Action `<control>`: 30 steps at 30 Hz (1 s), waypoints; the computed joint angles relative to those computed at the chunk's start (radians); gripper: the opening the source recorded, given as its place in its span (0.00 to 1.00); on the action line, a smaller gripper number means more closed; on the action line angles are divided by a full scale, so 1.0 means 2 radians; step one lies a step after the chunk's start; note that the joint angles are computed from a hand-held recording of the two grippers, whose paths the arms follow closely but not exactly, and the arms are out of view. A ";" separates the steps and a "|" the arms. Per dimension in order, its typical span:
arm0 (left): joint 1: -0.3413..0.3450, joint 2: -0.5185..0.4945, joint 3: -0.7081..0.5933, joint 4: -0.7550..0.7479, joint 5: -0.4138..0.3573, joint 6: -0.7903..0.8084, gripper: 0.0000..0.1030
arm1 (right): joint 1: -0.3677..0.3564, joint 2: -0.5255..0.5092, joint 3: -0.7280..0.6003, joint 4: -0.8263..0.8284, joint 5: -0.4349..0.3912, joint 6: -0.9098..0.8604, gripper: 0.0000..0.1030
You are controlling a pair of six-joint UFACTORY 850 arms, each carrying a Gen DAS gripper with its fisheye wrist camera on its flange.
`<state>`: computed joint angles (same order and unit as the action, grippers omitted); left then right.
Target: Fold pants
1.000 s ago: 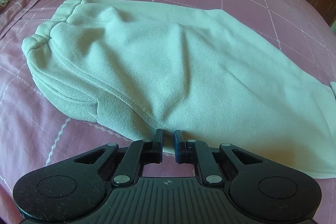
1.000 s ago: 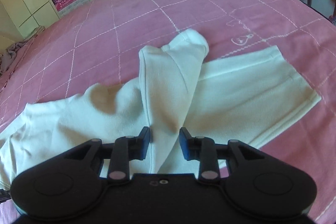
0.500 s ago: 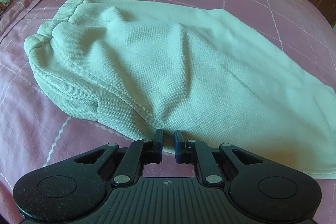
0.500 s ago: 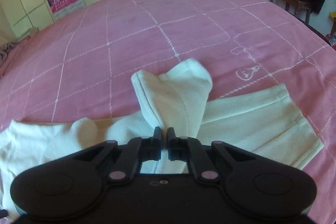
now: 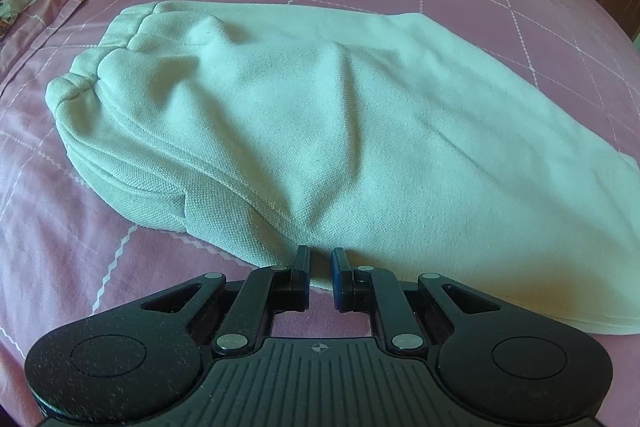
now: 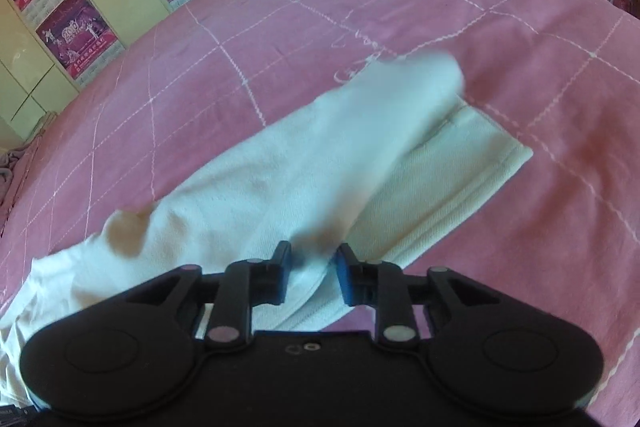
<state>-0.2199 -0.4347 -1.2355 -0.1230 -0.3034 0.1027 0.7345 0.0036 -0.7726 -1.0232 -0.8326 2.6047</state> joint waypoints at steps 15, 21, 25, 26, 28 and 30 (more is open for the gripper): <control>-0.014 0.002 0.005 0.117 0.010 -0.104 0.11 | -0.052 0.031 0.030 -0.079 0.035 0.088 0.05; -0.014 0.006 0.009 0.117 0.012 -0.102 0.11 | 0.012 0.051 -0.022 -0.224 -0.157 0.068 0.04; -0.020 0.009 0.017 0.166 0.022 -0.135 0.11 | 0.005 0.050 0.025 -0.098 -0.119 0.084 0.04; -0.021 0.009 0.018 0.176 0.023 -0.142 0.11 | 0.001 0.049 0.041 -0.066 -0.094 0.088 0.04; -0.022 0.009 0.018 0.187 0.022 -0.150 0.11 | 0.002 0.044 0.066 -0.042 -0.058 0.123 0.04; -0.022 0.008 0.016 0.183 0.019 -0.152 0.11 | 0.006 0.032 0.065 -0.030 -0.052 0.117 0.04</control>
<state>-0.2630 -0.4177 -1.2038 0.2421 -0.2657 -0.2018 0.7467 0.0666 -0.6421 -1.0835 -0.9369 2.8393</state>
